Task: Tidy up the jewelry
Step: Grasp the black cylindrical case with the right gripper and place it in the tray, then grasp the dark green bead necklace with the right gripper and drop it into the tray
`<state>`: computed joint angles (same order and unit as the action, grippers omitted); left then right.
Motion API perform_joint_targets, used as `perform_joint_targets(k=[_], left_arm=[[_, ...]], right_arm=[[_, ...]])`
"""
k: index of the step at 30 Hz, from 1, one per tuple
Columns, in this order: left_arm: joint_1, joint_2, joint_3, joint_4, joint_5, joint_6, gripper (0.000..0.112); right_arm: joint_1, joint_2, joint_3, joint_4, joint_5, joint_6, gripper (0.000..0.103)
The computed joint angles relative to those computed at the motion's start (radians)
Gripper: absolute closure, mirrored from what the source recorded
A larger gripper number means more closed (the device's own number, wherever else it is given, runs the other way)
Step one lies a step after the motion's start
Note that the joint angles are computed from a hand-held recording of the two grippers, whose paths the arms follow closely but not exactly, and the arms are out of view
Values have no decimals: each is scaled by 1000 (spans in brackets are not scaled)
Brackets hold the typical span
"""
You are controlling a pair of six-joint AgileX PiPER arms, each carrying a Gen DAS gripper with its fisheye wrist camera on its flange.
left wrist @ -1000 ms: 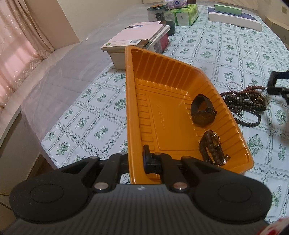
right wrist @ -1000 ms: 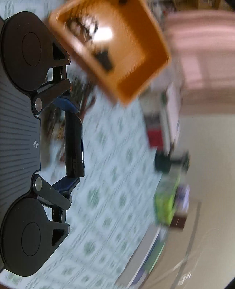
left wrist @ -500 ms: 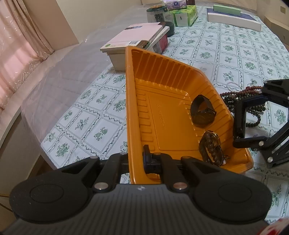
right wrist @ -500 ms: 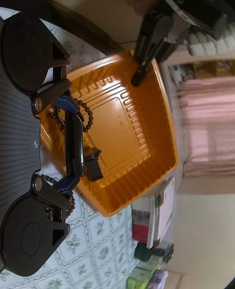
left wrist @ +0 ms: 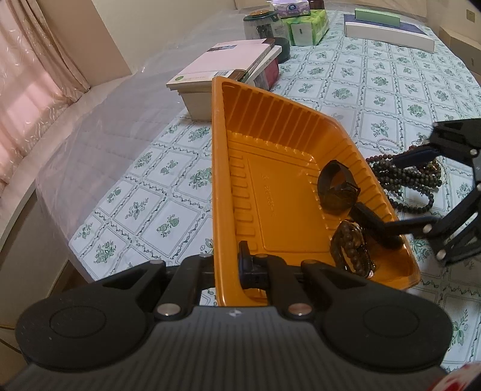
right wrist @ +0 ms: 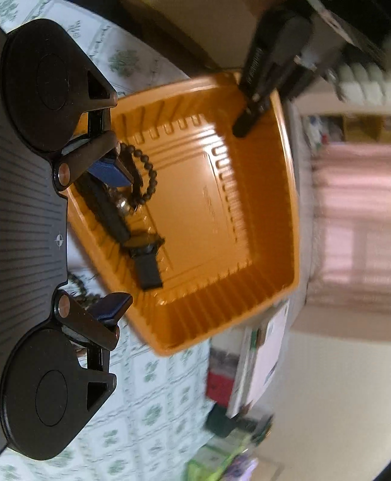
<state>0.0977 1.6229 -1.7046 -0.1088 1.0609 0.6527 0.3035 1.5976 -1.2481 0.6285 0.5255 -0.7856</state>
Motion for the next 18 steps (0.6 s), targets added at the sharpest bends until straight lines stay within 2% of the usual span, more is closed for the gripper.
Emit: perform_joint_targets(k=[3, 6, 10, 14, 18], left_arm=[[0, 0, 0, 0, -1, 1, 107], [-1, 0, -1, 1, -3, 1, 107], [-5, -3, 2, 6, -7, 0, 107], [-6, -2, 1, 8, -9, 0, 107], [-9, -1, -3, 11, -8, -2, 107]], right_arm=[[-20, -47, 65, -54, -27, 79, 26], [-58, -116, 163, -149, -72, 238, 26], [-153, -224, 295, -170, -116, 367, 26], [-238, -295, 372, -200, -118, 464, 26], [-280, -315, 385, -214, -99, 484, 27]])
